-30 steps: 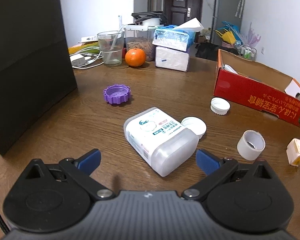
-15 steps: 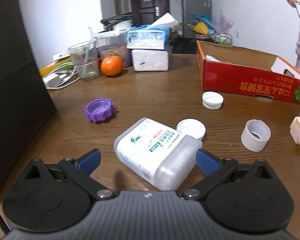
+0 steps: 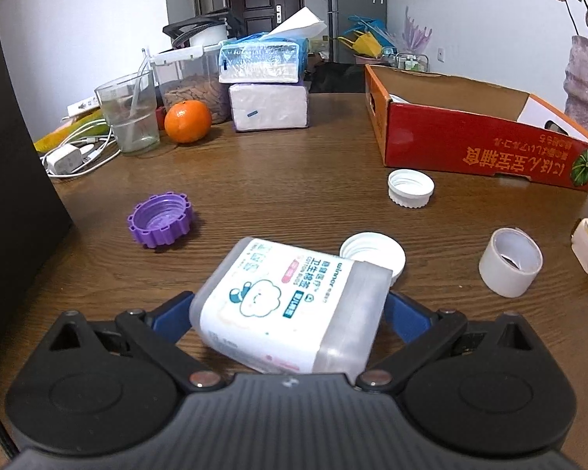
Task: Organize rigid objects
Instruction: 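Grasp the white pill bottle with the left tool while the right tool holds the green spray bottle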
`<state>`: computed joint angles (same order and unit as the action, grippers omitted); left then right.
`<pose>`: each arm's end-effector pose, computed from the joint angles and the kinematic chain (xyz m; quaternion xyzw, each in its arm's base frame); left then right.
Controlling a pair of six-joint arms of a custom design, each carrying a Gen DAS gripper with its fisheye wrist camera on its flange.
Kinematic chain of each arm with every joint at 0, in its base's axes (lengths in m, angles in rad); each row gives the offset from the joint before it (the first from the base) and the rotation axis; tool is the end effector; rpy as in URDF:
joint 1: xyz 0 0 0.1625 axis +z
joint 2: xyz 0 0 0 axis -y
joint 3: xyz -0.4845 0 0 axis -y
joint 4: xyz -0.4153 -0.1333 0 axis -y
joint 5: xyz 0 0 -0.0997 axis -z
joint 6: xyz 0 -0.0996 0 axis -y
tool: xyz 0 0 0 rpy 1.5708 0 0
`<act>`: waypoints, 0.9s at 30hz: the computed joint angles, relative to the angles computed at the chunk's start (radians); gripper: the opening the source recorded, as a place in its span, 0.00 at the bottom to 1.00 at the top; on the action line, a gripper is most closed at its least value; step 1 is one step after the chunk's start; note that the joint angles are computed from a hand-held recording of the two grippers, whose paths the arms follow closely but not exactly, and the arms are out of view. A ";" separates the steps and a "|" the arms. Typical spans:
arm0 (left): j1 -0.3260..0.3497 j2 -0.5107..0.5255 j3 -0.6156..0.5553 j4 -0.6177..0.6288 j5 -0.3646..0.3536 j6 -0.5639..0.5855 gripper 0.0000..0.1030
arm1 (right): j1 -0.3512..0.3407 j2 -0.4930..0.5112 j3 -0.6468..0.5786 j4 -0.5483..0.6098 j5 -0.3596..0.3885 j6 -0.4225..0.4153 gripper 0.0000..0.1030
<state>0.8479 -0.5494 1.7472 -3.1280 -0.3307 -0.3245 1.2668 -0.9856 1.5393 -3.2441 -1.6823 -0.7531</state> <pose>-0.2721 -0.6524 0.0335 0.0566 0.8055 -0.4119 0.4223 -0.1089 -0.7555 0.3946 0.1595 -0.8314 0.4340 0.3081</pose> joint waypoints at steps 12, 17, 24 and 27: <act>-0.007 0.042 -0.022 -0.122 0.027 0.096 0.88 | 0.002 0.009 -0.019 0.032 -0.022 0.017 0.29; -0.016 0.057 -0.031 -0.176 0.023 0.124 0.82 | 0.002 0.014 -0.034 0.052 -0.020 0.031 0.30; -0.025 0.070 -0.038 -0.192 0.030 0.117 0.80 | -0.001 0.025 -0.064 0.080 -0.012 0.056 0.30; -0.030 0.075 -0.039 -0.215 0.036 0.120 0.80 | -0.003 0.022 -0.063 0.086 -0.004 0.060 0.29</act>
<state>0.8178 -0.4749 1.7082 -3.3433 -0.2948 -0.2043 1.2641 -0.9636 1.4766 -3.1583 -1.6862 -0.6933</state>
